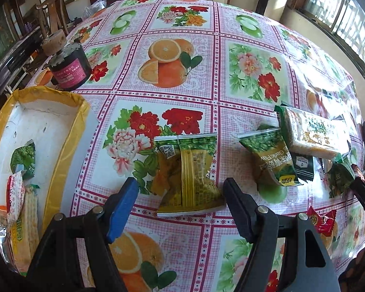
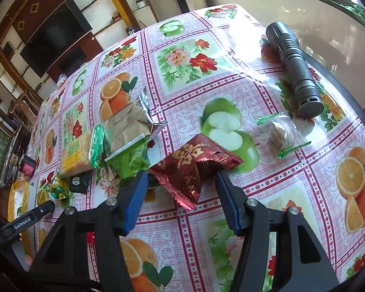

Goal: Organize snacks
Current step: 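Grasp the yellow-green snack bag with the left tool while the right tool grasps the dark red foil bag, then lift and carry the yellow-green bag and dark red foil bag toward the tray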

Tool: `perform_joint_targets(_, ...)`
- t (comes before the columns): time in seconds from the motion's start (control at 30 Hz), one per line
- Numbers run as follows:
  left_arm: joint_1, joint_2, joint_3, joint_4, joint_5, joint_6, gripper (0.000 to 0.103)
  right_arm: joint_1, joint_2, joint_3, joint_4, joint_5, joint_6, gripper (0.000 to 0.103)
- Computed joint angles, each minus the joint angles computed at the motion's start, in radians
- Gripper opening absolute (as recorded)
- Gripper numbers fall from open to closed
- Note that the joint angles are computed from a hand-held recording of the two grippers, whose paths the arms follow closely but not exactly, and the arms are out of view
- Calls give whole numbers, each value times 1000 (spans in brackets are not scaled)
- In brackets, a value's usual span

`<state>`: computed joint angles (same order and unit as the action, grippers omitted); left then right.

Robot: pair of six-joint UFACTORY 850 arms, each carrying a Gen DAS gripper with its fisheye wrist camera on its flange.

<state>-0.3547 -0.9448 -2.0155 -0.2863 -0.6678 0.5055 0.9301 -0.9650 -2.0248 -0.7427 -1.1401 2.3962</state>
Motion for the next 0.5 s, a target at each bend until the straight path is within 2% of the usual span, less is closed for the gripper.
perform_joint_targets(0.13,3,9,20,-40,25,56,62,1,40,67,-18,35,65,58)
perform_joint_targets(0.2,5,6,15,-49,22,68,61,-4,58,100,-37,67,115,60)
perform_joint_targets(0.27,6,5,13,-57,22,79,60,-13,48,77,-14,42,98,60)
perform_joint_targets(0.3,6,5,11,-62,23,87,55,-21,32,48,11,21,54,60)
perform_joint_targets(0.33,7,5,11,-66,25,95,46,-27,10,9,34,-9,4,59)
perform_joint_targets(0.37,8,5,10,-70,25,102,42,-31,-17,-37,58,-51,-51,53)
perform_joint_targets(0.4,11,2,5,-80,19,113,37,-33,-38,-71,74,-81,-91,41)
perform_joint_targets(0.47,24,-13,-20,-135,-9,148,35,-28,-38,-67,61,-86,-89,31)
perform_joint_targets(0.5,30,-15,-23,-162,-19,166,35,-25,-30,-51,53,-77,-75,30)
